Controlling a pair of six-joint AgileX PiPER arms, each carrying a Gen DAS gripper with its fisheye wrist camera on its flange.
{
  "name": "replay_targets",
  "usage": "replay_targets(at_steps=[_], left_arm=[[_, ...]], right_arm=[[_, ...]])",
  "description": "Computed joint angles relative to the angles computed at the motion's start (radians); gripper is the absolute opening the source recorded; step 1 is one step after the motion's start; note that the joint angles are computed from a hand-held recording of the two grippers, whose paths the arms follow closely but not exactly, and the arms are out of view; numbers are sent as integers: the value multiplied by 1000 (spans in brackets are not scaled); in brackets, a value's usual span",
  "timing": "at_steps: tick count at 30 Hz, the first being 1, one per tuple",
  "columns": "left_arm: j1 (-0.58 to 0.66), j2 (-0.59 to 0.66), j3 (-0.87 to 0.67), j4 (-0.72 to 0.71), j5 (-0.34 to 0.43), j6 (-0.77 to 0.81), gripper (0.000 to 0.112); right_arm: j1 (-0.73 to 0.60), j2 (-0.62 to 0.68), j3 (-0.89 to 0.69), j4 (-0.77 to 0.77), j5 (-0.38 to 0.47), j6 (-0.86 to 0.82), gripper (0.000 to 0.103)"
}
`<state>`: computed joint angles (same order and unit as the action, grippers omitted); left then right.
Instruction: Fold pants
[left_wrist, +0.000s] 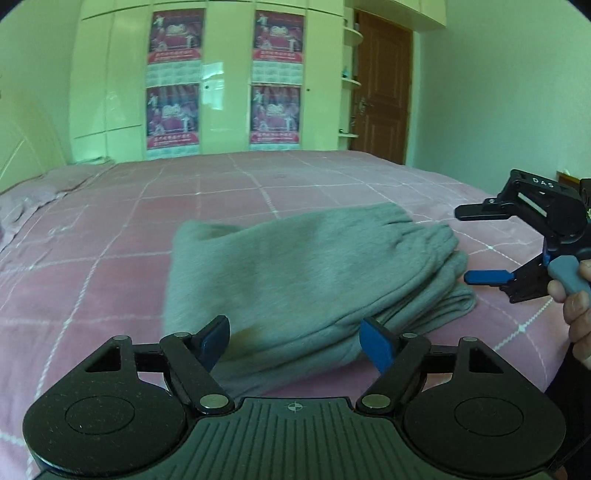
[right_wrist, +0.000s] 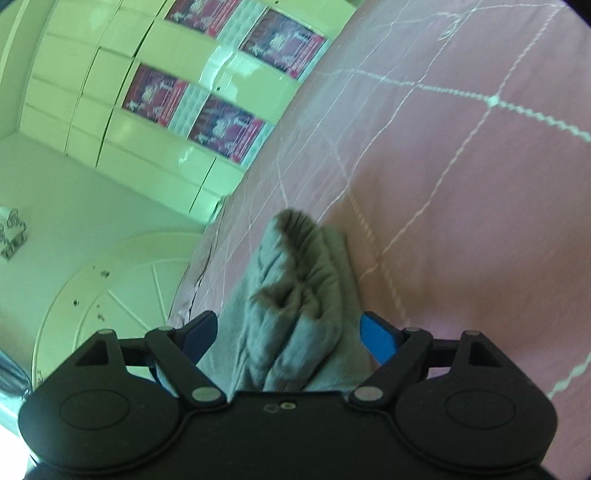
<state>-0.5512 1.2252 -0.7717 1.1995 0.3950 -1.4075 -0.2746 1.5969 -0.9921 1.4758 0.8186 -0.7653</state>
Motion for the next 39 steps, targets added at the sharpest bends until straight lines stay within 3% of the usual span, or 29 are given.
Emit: replay_targets(at_steps=[4, 6, 7, 8, 9, 10, 13, 15, 18, 20, 22, 25, 27, 29, 34, 39], left_arm=[[89, -82, 70, -180, -52, 217, 79], [136, -78, 67, -339, -58, 367, 80], [156, -77, 71, -372, -59, 397, 80], [164, -88, 80, -370, -50, 386, 80], [175, -74, 85, -335, -58, 336, 80], [187, -71, 92, -324, -61, 310, 80], [221, -17, 88, -218, -83, 163, 80], [206, 46, 56, -95, 10, 6, 80], [235, 18, 108, 23, -5, -206, 80], [170, 1, 137, 187, 83, -383, 80], [138, -8, 148, 230, 130, -422, 80], [165, 29, 136, 149, 86, -346, 80], [174, 35, 134, 139, 72, -338, 83], [166, 28, 128, 123, 84, -312, 84], [187, -2, 132, 90, 52, -287, 84], [140, -85, 165, 232, 107, -425, 84]], right_arm=[[54, -2, -61, -139, -35, 137, 79], [87, 8, -99, -194, -55, 198, 79], [106, 10, -122, -241, -76, 247, 78], [124, 14, -145, -284, -92, 283, 70], [148, 17, -169, -335, -110, 321, 55], [173, 26, -196, -411, -127, 371, 48], [230, 36, -247, -571, -151, 486, 38], [243, 9, -246, -566, -175, 473, 31], [234, -35, -242, -486, -162, 394, 22], [227, -72, -232, -396, -153, 291, 21], [219, -110, -191, -271, -170, 125, 21], [218, -67, -123, -337, -232, 160, 22], [149, 6, -69, -305, -173, 206, 22], [110, -18, -15, -194, -143, 110, 23], [103, -16, -63, -254, -117, 158, 24], [83, -59, -27, -243, -100, 157, 29]])
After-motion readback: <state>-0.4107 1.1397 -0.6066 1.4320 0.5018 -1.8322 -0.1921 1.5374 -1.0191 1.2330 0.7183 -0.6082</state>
